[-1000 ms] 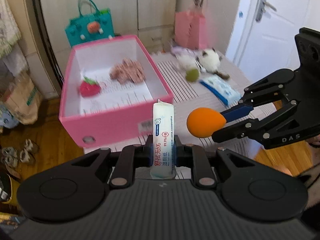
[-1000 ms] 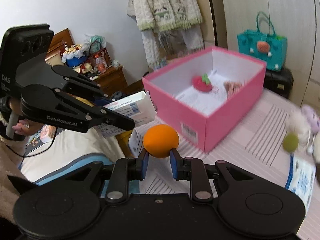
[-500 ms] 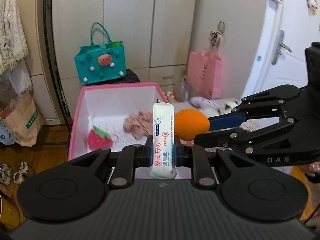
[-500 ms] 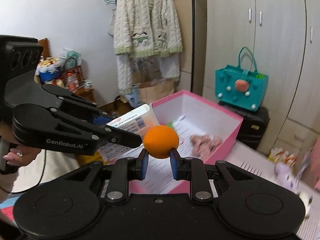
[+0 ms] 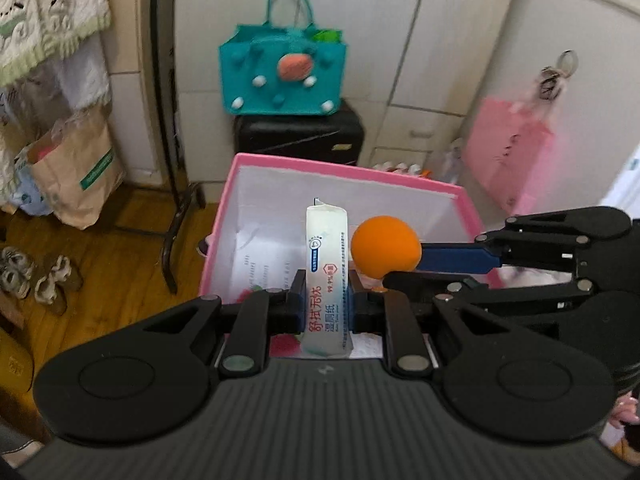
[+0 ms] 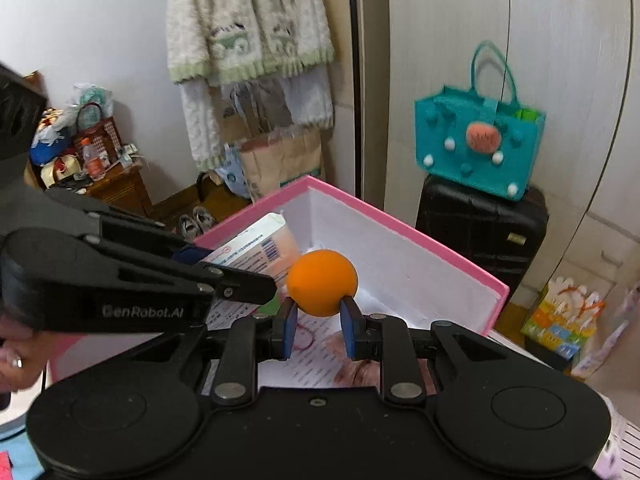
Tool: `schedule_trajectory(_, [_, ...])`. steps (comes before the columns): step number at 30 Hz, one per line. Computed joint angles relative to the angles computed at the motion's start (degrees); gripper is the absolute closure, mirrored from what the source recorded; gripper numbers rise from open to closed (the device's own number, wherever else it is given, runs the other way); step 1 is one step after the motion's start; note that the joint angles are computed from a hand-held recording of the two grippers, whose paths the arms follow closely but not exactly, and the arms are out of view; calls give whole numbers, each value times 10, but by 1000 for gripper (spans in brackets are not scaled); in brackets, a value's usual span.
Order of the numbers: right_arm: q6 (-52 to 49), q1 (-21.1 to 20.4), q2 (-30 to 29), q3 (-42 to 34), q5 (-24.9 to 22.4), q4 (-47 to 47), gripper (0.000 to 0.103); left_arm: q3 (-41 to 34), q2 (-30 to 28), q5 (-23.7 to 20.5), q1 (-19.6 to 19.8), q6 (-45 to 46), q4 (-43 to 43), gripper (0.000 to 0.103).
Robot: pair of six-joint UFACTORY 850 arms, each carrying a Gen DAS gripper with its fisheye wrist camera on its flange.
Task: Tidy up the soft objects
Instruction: 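Open the left gripper over the box while the right gripper releases the orange ball, then withdraw both open grippers from the box toward the wipes pack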
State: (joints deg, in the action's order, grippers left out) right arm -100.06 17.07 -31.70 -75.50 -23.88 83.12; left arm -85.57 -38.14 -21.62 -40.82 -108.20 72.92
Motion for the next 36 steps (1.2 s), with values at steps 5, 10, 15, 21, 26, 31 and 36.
schedule_trajectory(5, [102,-1,-51,-66,-13,-93,75,-40,-34,-23,9,83,-58,86])
schedule_trajectory(10, [63,2,-58,-67,-3,-72,72,-54,-43,-17,15,127,-99,86])
schedule_trajectory(15, [106,-3,-68,-82,-10,-83,69,-57,-43,-61,3,94,-49,81])
schedule_trajectory(21, [69,-10,-34,-42,-8,-39,67,-1,2,-50,-10,-20,75,61])
schedule_trajectory(26, [40,-19,15,13,-11,-13,66,43,41,-73,-32,-39,101,61])
schedule_trajectory(31, [-8,-33,78,78,-13,30,64,80,78,-98,-59,-46,114,57])
schedule_trajectory(36, [-48,-52,140,137,-38,55,64,108,110,-119,-90,-51,125,53])
